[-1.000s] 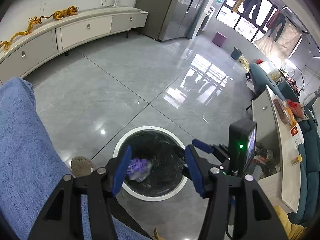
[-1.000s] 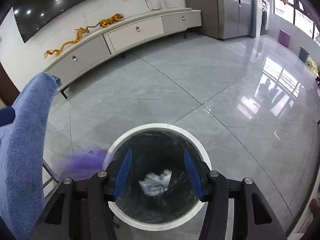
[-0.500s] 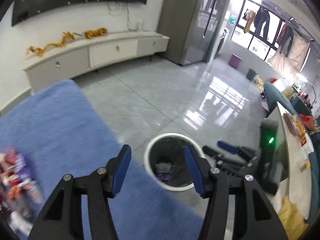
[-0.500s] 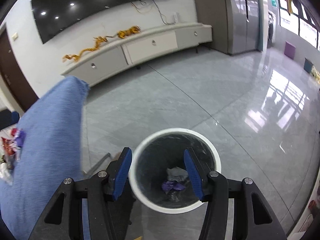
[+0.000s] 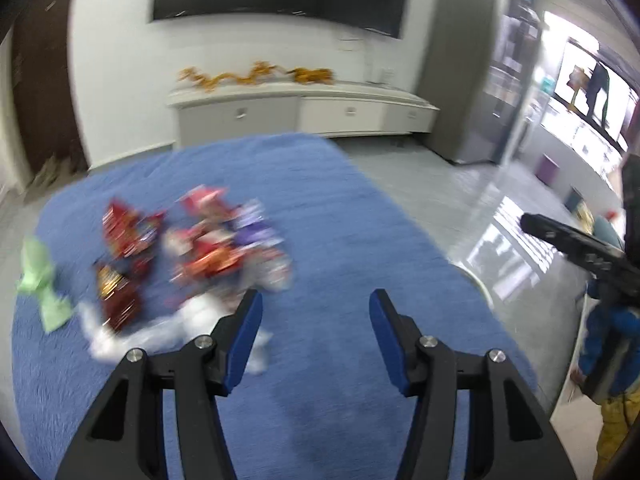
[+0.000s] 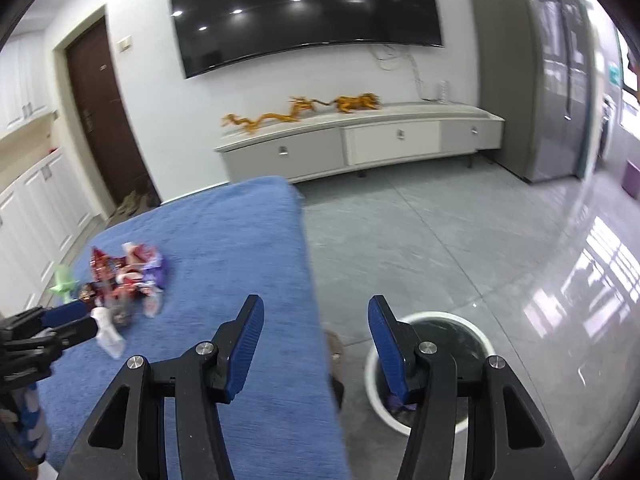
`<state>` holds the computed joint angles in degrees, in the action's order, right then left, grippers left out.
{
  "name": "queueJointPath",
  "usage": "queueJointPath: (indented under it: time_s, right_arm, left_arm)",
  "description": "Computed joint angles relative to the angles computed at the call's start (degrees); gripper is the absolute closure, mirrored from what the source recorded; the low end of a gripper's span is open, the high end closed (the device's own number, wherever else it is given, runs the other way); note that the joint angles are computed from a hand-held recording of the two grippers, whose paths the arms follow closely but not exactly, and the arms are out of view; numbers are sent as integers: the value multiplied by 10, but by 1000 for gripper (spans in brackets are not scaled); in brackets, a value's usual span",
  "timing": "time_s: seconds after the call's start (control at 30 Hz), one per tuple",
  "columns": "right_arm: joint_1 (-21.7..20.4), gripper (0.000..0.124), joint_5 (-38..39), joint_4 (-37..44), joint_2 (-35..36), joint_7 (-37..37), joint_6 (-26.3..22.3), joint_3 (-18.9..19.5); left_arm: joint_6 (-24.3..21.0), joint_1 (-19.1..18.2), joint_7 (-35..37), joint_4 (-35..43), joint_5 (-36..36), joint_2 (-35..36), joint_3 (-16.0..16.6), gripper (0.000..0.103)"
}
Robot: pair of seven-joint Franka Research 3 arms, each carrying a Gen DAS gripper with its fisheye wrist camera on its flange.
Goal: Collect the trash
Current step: 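Grasp the white twisted plastic with the left tool while the right tool grasps clear plastic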
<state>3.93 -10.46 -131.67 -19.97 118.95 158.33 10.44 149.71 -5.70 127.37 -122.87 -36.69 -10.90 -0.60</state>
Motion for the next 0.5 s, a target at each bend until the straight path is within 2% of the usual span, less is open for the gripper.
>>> queueJointPath:
  time_s: [0.13,0.2,0.4,0.5]
  right_arm:
    - [22,72,1,44,44,-7,-8,9]
    - [41,72,8,68,70,-13,-10,6]
    - [100,72,42,144,155,-55,-21,-15]
    - [131,78,99,185,200,-113,-24,-25]
  left_arm:
    - [-28,25,9,11,-39,23,24,56]
    - [-47,40,23,24,-61,39,28,63]
    - [-87,78,45,54,-86,72,8,66]
    - [-99,87,41,65,-87,85,-4,68]
